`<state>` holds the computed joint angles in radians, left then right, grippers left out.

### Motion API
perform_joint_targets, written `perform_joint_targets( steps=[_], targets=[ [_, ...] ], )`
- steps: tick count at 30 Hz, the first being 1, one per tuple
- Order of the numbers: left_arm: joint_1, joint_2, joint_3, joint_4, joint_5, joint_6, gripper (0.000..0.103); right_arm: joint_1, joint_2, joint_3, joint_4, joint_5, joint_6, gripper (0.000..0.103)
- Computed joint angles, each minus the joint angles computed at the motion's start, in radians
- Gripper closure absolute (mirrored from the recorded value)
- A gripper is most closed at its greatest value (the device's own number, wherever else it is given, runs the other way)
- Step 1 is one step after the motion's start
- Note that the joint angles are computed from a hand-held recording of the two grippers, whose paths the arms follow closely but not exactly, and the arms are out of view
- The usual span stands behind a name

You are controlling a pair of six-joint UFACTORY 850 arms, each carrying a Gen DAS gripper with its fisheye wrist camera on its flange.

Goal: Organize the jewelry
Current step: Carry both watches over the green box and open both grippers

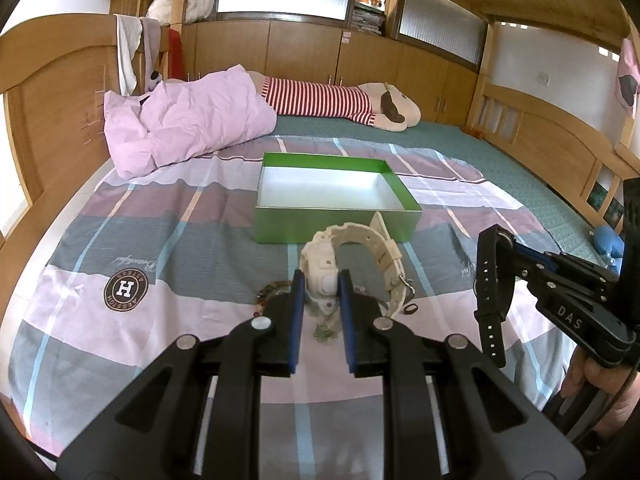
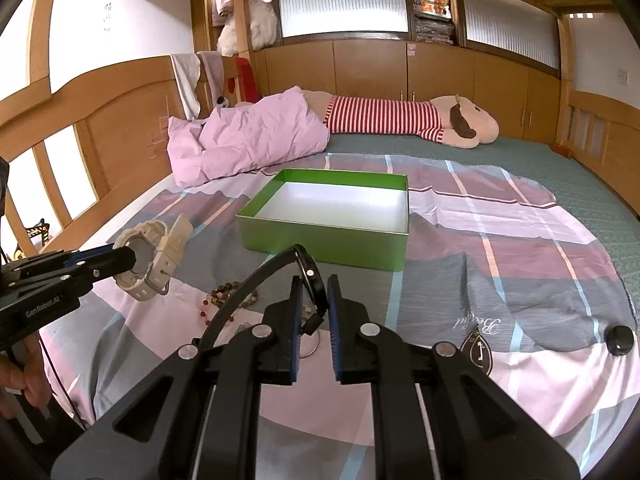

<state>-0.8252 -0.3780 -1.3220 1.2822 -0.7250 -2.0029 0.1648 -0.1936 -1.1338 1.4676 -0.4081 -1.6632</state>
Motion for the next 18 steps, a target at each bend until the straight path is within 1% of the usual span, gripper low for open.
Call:
perform_joint_targets(
  steps=[18],
  targets=[
    [-0.002,0.003,0.007,0.003,-0.001,-0.005,0.086,0.0,-0.002,0.001,0.016,0.005,-0.015,0.091]
  ],
)
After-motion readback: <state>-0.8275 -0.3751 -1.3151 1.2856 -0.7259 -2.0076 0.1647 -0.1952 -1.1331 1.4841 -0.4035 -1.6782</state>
